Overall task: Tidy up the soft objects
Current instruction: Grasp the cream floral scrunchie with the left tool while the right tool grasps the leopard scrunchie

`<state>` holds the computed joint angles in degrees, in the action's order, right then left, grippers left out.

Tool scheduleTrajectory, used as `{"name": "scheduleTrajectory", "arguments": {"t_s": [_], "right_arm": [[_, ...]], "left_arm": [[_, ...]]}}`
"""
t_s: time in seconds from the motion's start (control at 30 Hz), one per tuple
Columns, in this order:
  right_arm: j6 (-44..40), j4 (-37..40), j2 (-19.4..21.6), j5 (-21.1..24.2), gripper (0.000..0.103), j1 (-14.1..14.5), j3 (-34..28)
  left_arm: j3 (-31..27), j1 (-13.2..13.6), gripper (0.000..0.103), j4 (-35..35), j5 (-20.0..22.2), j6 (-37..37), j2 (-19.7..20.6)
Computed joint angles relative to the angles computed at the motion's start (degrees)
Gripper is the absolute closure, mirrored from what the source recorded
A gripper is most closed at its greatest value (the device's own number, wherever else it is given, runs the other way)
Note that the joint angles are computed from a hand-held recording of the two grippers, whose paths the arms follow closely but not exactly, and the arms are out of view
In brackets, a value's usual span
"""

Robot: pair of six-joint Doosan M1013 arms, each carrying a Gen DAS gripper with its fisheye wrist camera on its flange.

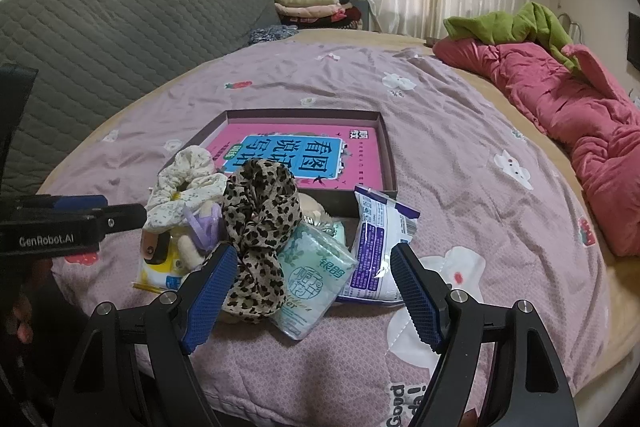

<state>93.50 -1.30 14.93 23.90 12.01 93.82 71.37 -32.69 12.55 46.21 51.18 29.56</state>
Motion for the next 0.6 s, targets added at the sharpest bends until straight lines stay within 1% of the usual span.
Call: {"name": "scheduleTrajectory", "arguments": {"t_s": [0.23,0.33,0.47,0.53,0.6], "right_arm": [[-0.69,0.49,0.60,0.04,0.023,-0.02,-0.58],[-1.00,0.77,1.03,0.31,0.023,0.02,-1.08],[-2.17,1.76,1.72,0.66,0.023,0.02,-1.84],[-3.44,2.81,2.04,0.69,0.023,0.00,-2.17],[-5.07,4.28,2.36,0.91,0.023,0.01,-2.56]], "left_arm": [[-2.88,2.14,0.034,-2.85,0.89,0.82,1.90],[-4.51,2.58,0.034,-2.44,2.43,0.87,3.13],[-6.74,3.16,0.034,-4.29,5.20,2.78,4.91],[-7.09,3.21,0.034,-3.96,5.27,2.60,5.31],[-7.38,3.63,0.034,-5.98,4.80,3.72,5.68]]}}
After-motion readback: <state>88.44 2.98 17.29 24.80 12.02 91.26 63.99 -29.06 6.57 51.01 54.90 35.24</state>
